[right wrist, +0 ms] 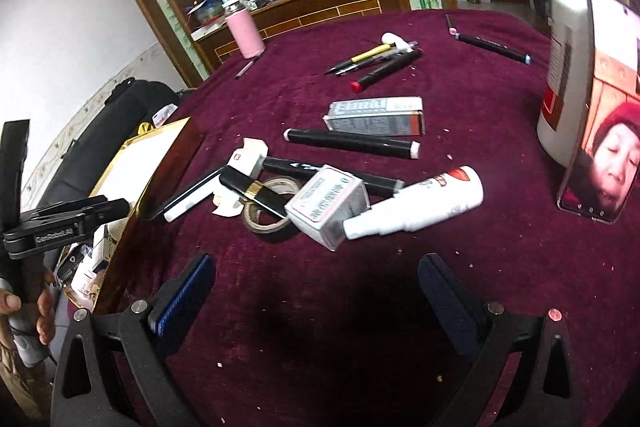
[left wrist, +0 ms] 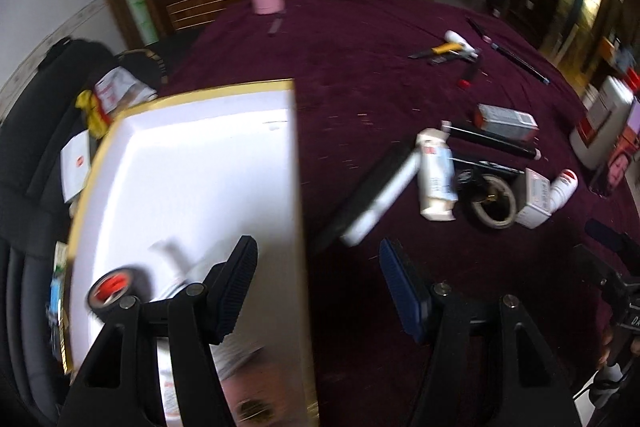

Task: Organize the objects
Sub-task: 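Move both grippers back over the cluttered items on the table, then grasp the black marker with the left gripper while the right gripper grasps the white-green medicine box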

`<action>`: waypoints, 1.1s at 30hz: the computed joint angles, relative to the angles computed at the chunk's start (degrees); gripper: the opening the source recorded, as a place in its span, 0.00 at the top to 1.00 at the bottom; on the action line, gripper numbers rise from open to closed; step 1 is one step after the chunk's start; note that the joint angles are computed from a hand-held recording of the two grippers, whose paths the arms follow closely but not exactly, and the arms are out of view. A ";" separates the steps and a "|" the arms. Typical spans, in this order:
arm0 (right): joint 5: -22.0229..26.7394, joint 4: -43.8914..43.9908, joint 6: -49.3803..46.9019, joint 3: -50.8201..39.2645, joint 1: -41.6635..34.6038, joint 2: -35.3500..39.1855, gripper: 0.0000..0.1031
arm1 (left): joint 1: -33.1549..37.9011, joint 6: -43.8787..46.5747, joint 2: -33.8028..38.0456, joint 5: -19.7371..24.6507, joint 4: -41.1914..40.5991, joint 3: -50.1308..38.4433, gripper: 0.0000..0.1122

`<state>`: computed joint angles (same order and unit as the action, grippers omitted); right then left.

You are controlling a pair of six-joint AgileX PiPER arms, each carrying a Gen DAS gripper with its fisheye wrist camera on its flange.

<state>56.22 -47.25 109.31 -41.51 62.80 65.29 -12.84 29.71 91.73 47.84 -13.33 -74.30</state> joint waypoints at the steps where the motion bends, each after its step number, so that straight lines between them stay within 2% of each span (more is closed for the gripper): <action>1: -0.16 -0.10 0.43 0.29 -0.06 -0.37 0.00 | -1.25 0.08 0.55 -0.26 -0.01 -0.28 0.44; 4: -0.51 -0.53 1.43 1.46 0.09 -1.77 0.00 | -6.31 -1.65 4.20 -1.56 4.00 -2.69 0.44; 6: -0.99 -0.96 1.47 1.74 -0.19 -2.14 0.00 | -8.23 -3.58 7.27 -0.76 7.41 -5.46 0.44; 11: -0.79 -2.57 3.77 3.05 1.40 -3.45 0.00 | -10.59 -8.36 17.00 6.24 12.27 -15.45 0.44; 13: 0.21 -3.25 4.72 3.27 2.50 -3.79 0.00 | -10.73 -8.21 19.65 10.32 11.81 -18.04 0.44; 14: 0.47 -3.40 4.87 3.32 2.67 -3.93 0.00 | -10.67 -8.56 19.22 9.88 11.43 -17.51 0.44; 15: 0.49 -3.53 4.98 3.50 2.64 -4.11 0.00 | -10.52 -7.86 19.35 11.25 10.45 -17.96 0.44; 16: 0.48 -3.63 5.20 3.70 2.56 -4.27 0.00 | -9.99 -6.28 19.72 14.20 7.87 -18.93 0.45; 17: 0.02 -3.57 5.13 4.00 2.09 -4.42 0.00 | -9.79 -5.53 18.42 14.86 6.44 -17.77 0.45; 18: -0.31 -3.47 5.11 4.23 1.78 -4.51 0.00 | -8.96 -2.50 16.96 15.93 2.88 -16.74 0.45; 19: -0.53 -3.44 5.20 4.47 1.57 -4.69 0.00 | -8.01 1.84 15.77 19.30 -1.75 -15.93 0.46; 20: -0.63 -3.32 5.28 4.63 1.43 -4.92 0.00 | -7.33 3.90 14.74 20.85 -4.09 -15.11 0.48; 21: -0.84 -3.26 5.31 4.82 1.20 -5.08 0.00 | -7.38 4.52 13.09 20.10 -4.13 -13.45 0.49; 23: -1.34 -3.09 5.28 5.05 0.70 -5.19 0.00 | -8.86 1.92 9.75 14.97 0.52 -10.09 0.49; 24: -1.63 -3.03 5.16 5.10 0.45 -5.21 0.00 | -8.87 0.73 9.88 14.16 1.57 -10.41 0.49; 27: -2.06 -3.21 4.85 4.93 0.42 -4.92 0.00 | -7.91 -4.42 12.85 13.92 3.95 -13.48 0.51; 30: -2.06 -3.45 4.52 4.54 0.69 -4.32 0.00 | -7.63 -8.25 16.09 13.39 5.58 -16.01 0.57; 33: -2.68 -3.19 3.93 4.41 0.30 -3.96 0.00 | -7.83 -9.64 17.76 12.75 5.28 -17.04 0.59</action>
